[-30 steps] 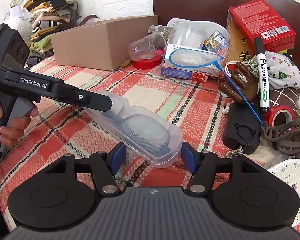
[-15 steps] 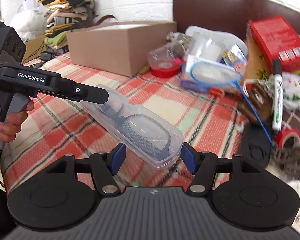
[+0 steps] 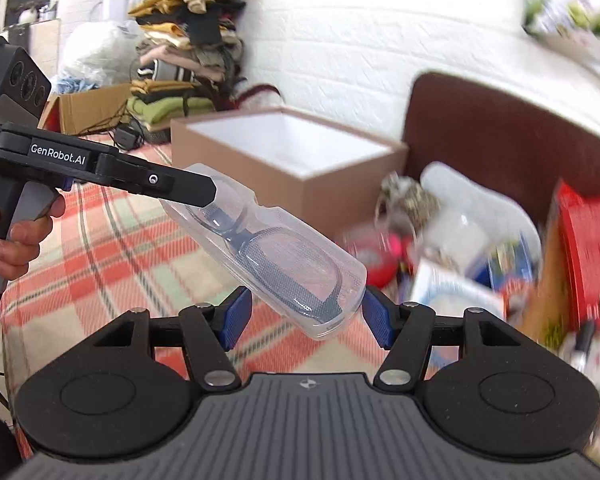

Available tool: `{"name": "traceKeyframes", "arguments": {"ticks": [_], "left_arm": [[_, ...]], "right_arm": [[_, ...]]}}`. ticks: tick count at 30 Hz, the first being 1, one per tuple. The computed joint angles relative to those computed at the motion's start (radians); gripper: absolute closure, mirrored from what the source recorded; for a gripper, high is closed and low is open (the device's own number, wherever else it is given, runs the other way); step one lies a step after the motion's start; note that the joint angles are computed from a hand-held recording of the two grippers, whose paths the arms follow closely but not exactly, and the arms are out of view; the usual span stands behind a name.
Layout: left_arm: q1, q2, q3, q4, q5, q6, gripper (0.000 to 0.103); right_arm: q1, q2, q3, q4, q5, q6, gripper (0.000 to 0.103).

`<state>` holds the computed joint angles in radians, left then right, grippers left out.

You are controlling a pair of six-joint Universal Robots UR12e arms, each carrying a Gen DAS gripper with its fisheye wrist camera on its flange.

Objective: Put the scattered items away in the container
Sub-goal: 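Carry the glasses case over the cardboard box with the left tool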

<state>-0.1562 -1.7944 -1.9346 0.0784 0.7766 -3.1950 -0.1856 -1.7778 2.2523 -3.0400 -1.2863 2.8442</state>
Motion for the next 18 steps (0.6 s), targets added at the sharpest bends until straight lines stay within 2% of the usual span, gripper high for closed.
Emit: {"name": "traceKeyframes", "arguments": {"ticks": [4,9,18], "left_arm": [[0.012,-0.013,0.034,0.042,0.022,-0.033,0.044],[0.026,-0.044,0.099,0.050,0.045,-0.059,0.043],[0.047,-0.155,0.273,0.009,0.081,-0.119,0.043]], "right_arm": [[0.024,0.047,-0.063,-0.012,-0.007,-0.031,0.037],[0.049,0.115,-0.152,-0.005,-0.016,-0.064,0.037],[0.080,0.271,-0.353,0.080,-0.013,-0.075,0.037]]}}
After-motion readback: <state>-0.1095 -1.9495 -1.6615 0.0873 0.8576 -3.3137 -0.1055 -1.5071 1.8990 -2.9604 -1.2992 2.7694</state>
